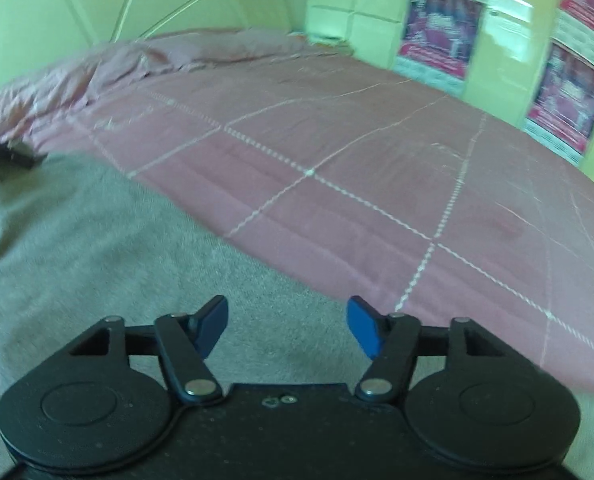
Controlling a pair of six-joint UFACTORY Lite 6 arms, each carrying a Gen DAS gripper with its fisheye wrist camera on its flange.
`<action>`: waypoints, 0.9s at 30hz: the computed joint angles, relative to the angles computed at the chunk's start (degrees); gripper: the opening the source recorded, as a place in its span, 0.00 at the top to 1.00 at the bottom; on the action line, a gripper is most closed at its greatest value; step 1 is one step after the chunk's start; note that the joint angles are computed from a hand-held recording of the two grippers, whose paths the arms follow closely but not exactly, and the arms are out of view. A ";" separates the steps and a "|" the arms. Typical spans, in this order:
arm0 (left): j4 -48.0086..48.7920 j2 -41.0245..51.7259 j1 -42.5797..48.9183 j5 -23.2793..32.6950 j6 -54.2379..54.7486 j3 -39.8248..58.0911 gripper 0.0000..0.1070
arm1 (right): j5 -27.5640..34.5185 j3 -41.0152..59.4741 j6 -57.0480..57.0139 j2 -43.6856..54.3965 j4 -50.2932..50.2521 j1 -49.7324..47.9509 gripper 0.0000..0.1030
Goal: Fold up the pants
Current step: 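Grasp the sweatpants fabric with the left gripper while the right gripper grasps another edge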
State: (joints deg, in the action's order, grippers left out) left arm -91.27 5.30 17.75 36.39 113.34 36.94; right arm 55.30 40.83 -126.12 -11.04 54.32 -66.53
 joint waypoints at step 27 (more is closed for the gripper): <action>12.23 -18.94 18.69 28.36 -0.18 -5.33 0.81 | 31.59 8.37 -4.49 -12.30 -13.50 -20.12 1.00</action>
